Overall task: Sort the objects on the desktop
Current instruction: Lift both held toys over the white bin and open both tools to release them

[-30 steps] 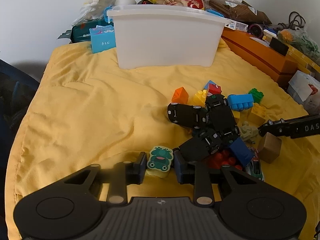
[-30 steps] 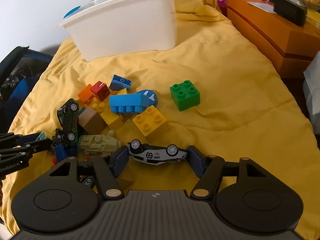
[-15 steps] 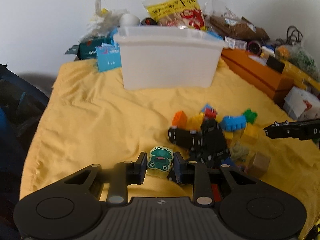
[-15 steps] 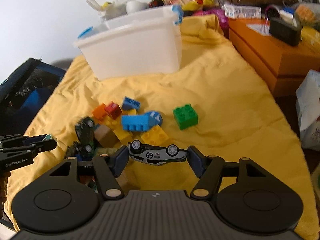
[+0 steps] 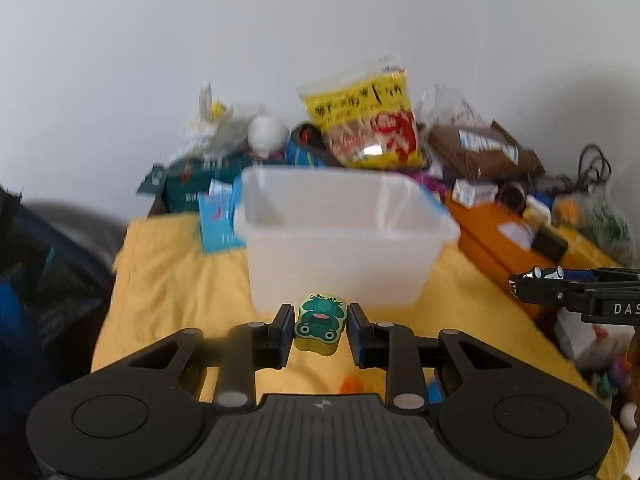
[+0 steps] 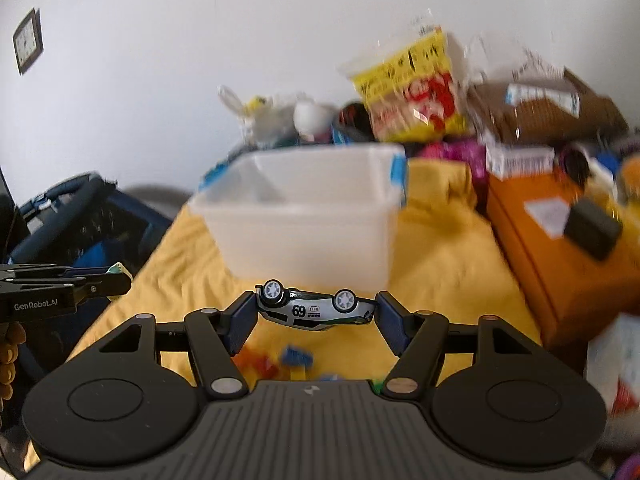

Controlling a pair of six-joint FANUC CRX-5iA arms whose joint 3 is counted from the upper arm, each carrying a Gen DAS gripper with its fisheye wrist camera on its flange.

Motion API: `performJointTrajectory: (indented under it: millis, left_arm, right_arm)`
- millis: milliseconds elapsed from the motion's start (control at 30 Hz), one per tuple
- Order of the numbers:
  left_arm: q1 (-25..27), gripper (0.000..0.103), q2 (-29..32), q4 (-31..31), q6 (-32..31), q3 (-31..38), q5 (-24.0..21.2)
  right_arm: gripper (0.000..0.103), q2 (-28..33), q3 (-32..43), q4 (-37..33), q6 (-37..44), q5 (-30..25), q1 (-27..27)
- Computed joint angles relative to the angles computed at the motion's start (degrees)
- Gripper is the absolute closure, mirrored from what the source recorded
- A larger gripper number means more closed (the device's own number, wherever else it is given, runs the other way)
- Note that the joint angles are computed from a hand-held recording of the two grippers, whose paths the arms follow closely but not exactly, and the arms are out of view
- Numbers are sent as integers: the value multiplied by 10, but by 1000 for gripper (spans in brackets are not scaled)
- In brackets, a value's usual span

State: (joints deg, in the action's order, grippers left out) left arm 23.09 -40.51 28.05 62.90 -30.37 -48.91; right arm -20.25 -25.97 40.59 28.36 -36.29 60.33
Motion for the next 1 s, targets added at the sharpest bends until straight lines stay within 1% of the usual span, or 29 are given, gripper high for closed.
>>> performJointTrajectory:
  millis: [67, 167, 300, 333, 400, 533, 800, 900, 1000]
  left_arm:
    - [-8, 71, 26, -2, 11, 25, 11]
    - [-24, 71, 71, -16, 24, 71, 17]
    - [-43, 71, 124, -39, 32, 131, 18]
    - [-46, 71, 135, -45, 39, 145, 18]
    - [-50, 71, 157, -50, 51, 170, 13]
    - [-53, 71, 204, -54, 68, 220, -18]
    - [-64, 71, 284, -78, 77, 309, -72]
    - [-65, 71, 307, -89, 91, 337, -83]
    - [-69, 71, 332, -103, 111, 369, -101]
  right_arm:
    - [36, 14, 22, -5, 15, 12, -14]
    - [35, 41, 71, -41, 67, 20, -35]
    - [35, 79, 143, -100, 144, 9, -56]
    - [35, 92, 169, -124, 171, -1, -61]
    - [35, 109, 202, -157, 197, -10, -72]
    - [35, 137, 246, -175, 226, -19, -87]
    - [35, 221, 396, -305, 359, -102, -125]
    - [35, 249, 435, -307, 368, -128, -130]
    - [35, 280, 480, -328, 387, -165, -139]
